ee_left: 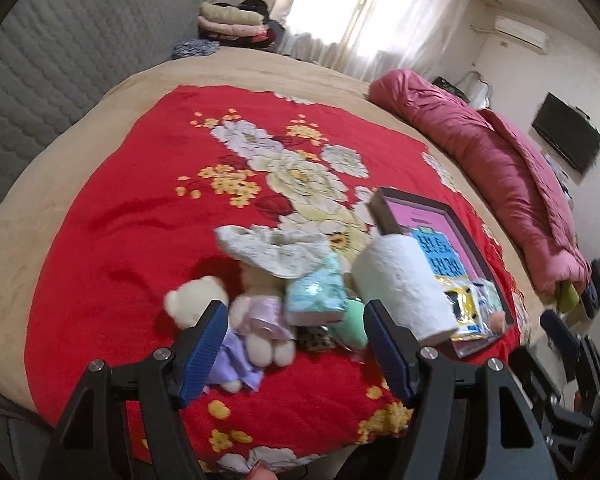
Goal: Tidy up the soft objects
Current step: 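Grasp the floral cloth with left gripper while right gripper grasps green tissue pack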
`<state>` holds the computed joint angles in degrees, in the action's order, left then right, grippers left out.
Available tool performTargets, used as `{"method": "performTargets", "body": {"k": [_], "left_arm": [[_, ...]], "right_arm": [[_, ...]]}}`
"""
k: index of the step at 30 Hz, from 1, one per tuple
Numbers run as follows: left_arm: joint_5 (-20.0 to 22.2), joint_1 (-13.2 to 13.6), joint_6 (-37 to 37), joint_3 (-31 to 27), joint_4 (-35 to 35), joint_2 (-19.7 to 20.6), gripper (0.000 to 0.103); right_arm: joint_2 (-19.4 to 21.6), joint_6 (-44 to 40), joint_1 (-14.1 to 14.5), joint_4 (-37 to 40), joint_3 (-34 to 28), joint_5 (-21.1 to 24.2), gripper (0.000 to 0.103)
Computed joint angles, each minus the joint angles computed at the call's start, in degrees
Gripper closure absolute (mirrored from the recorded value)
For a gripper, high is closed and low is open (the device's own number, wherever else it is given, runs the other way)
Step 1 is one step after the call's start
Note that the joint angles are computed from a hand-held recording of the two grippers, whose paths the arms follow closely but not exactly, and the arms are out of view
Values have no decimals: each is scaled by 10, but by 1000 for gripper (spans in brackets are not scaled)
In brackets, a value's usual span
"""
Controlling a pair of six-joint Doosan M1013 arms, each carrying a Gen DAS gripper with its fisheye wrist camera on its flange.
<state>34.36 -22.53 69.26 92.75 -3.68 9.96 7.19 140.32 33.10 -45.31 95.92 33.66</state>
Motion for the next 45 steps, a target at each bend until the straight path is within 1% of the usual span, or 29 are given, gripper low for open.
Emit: {"method": "performTargets", "body": {"k": [4, 11, 13, 16, 17, 21, 24, 26, 28, 30, 31, 32, 33, 36, 39, 41, 45], "left_arm": [[-1, 13, -4, -2, -12, 8, 33], [-1, 30, 34, -22, -67, 36, 33], [-2, 39, 60, -29, -107, 47, 33], [8, 48, 81, -42, -139, 67, 33], [11, 49, 77, -46, -138, 71, 33], [19, 58, 94, -58, -170, 91, 33], [15, 63, 95, -63, -189, 100, 33], [13, 67, 113, -65, -216, 105, 34], [12, 70, 119, -68, -229, 110, 39], [16, 71, 122, -72, -236, 116, 51], [17, 72, 121, -73, -237, 118, 53], [18, 73, 123, -74, -241, 120, 57], [19, 76, 133, -74, -257, 122, 64], [18, 83, 173, -70, -313, 124, 76], [16, 87, 191, -66, -344, 125, 81], [14, 90, 200, -64, -360, 125, 84], [10, 92, 232, -58, -390, 123, 87]], "right_arm": [[14, -41, 1, 28, -10, -6, 29], [37, -99, -1, 75, -29, -15, 28], [44, -112, -2, 84, -34, -16, 28], [54, -137, -5, 105, -44, -14, 28], [59, -147, -6, 115, -48, -13, 28], [74, -178, -7, 140, -62, -10, 28], [88, -202, -6, 159, -74, -8, 28], [100, -222, -6, 173, -84, -4, 28], [110, -242, -6, 191, -93, 2, 28], [119, -255, -6, 208, -102, 5, 28], [124, -257, -6, 211, -107, 6, 28], [128, -258, -5, 211, -111, 8, 28], [134, -263, -5, 215, -117, 10, 28], [149, -269, -5, 223, -132, 19, 28], [162, -272, -7, 238, -146, 29, 28], [170, -257, -4, 216, -153, 38, 28], [179, -259, -5, 215, -160, 40, 28]]}}
